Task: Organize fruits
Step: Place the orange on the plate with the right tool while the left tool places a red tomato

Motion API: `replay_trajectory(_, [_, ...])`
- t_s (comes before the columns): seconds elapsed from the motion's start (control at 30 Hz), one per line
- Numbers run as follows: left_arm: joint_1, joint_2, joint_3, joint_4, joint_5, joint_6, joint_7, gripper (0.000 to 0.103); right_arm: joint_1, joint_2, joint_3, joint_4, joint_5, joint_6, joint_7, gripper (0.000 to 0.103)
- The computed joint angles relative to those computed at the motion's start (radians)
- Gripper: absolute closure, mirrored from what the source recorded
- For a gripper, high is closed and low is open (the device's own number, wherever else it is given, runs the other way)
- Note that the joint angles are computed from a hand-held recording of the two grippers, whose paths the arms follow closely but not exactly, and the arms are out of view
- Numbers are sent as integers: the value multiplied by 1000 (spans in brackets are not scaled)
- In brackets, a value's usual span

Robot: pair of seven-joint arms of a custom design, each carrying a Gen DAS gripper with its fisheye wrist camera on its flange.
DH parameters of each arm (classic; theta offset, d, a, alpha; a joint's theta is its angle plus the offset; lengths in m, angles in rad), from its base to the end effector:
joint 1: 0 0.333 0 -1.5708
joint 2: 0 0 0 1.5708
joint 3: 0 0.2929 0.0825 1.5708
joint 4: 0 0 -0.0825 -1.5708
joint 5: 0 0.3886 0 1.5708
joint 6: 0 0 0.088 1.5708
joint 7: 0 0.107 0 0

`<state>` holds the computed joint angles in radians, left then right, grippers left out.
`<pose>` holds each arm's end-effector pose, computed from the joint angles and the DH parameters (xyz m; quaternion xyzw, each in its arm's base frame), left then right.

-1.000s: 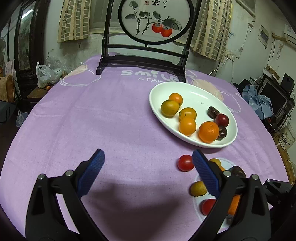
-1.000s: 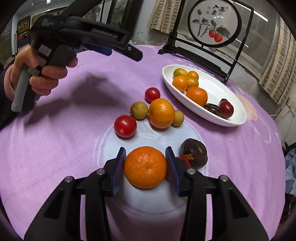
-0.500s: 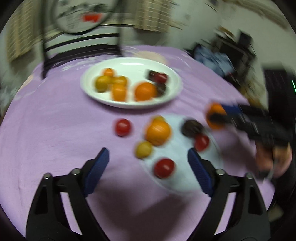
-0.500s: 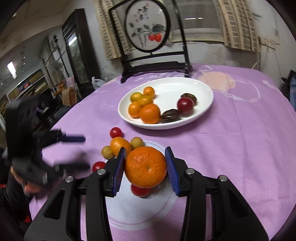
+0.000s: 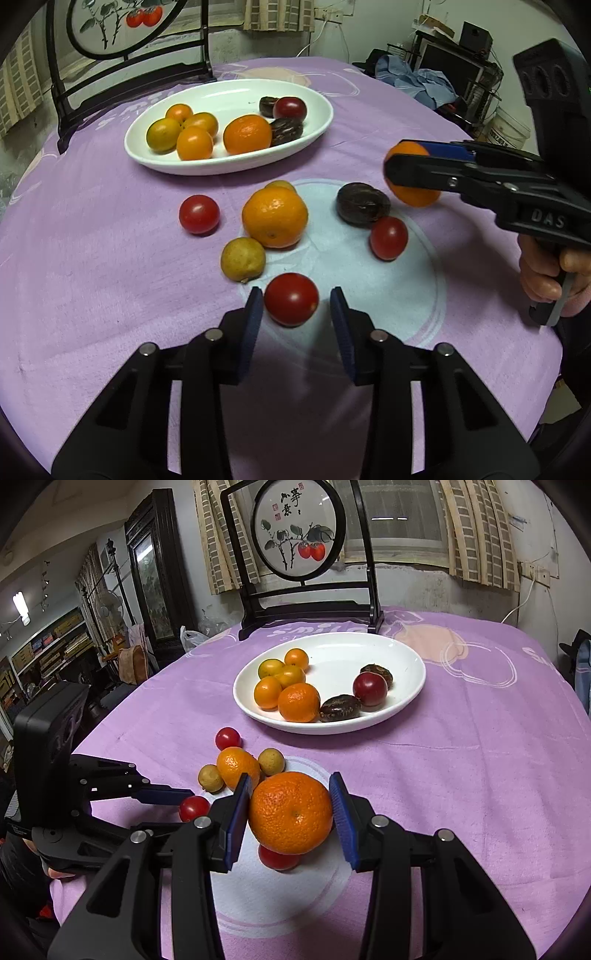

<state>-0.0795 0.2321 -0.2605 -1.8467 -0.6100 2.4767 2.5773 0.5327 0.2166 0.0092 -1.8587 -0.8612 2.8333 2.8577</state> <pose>0.6156 -0.2056 0.4217 -0.3053 0.8979 -0.3120 0.0564 0.5390 0.3696 0.4529 -0.6340 0.6443 -0.2185 0.3677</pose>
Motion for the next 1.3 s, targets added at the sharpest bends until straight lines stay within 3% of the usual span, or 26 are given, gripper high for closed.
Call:
replay_trajectory(0.2, [-15,15,2,4,56,23,-46,71,3,0,-1,2,-8,-2,5,60])
replay_trajectory(0.4, [-1,7,-8,-3,32,23,-30,72,-1,0,1,0,-4,8,2,60])
replay_trajectory(0.57, [15,-27,-17,-21,-66,13,40,72,-9,8,-3,-7,22,103,-28,59])
replay_trajectory(0.67, [16,-37,-17,-10,-142,5,79,72,8,26,-37,11,10,172,-4,59])
replay_trajectory(0.77, [4,-15,-15,46,-191,37,62,72,62,49,-120,64,-91,188,129,59])
replay_trajectory(0.83, [-6,27,-15,116,-194,60,14,72,77,71,-153,111,-154,165,211,59])
replay_trajectory(0.9, [-17,80,-17,191,-165,89,-53,72,58,98,-145,154,-147,136,211,59])
replay_trajectory(1.07, [-75,246,5,393,28,187,-265,72,2,199,-117,281,-3,81,95,59])
replay_trajectory(1.3, [-114,468,32,704,243,101,-498,72,-44,316,-92,412,229,60,-117,59])
